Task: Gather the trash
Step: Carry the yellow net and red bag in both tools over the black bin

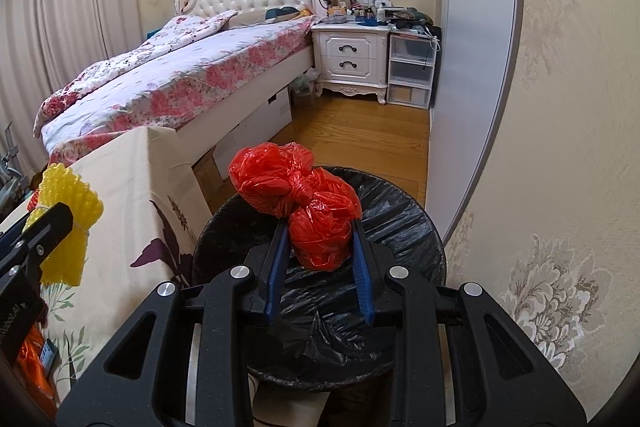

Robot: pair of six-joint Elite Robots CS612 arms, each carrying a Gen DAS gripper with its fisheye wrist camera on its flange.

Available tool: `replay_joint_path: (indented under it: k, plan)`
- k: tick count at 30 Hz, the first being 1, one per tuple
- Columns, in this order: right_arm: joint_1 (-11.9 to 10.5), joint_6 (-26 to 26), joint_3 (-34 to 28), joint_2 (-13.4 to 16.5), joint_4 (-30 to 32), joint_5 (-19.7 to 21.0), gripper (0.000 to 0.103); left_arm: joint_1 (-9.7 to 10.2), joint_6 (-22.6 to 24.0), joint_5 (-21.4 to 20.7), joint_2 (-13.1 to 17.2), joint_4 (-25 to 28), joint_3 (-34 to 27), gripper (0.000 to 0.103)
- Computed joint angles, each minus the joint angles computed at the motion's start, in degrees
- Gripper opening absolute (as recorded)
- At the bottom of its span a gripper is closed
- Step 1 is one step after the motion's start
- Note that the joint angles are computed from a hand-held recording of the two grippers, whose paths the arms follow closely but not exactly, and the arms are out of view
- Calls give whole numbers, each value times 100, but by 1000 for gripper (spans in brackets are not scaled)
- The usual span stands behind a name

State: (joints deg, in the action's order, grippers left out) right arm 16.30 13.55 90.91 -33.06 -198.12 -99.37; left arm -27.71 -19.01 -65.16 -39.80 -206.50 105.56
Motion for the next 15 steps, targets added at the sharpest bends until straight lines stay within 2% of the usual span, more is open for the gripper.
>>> replay_joint_path:
  k: [15]
  plan:
    - [-91,139,-125,85,110,-79,29,-36,112,0,180,391,-404,40]
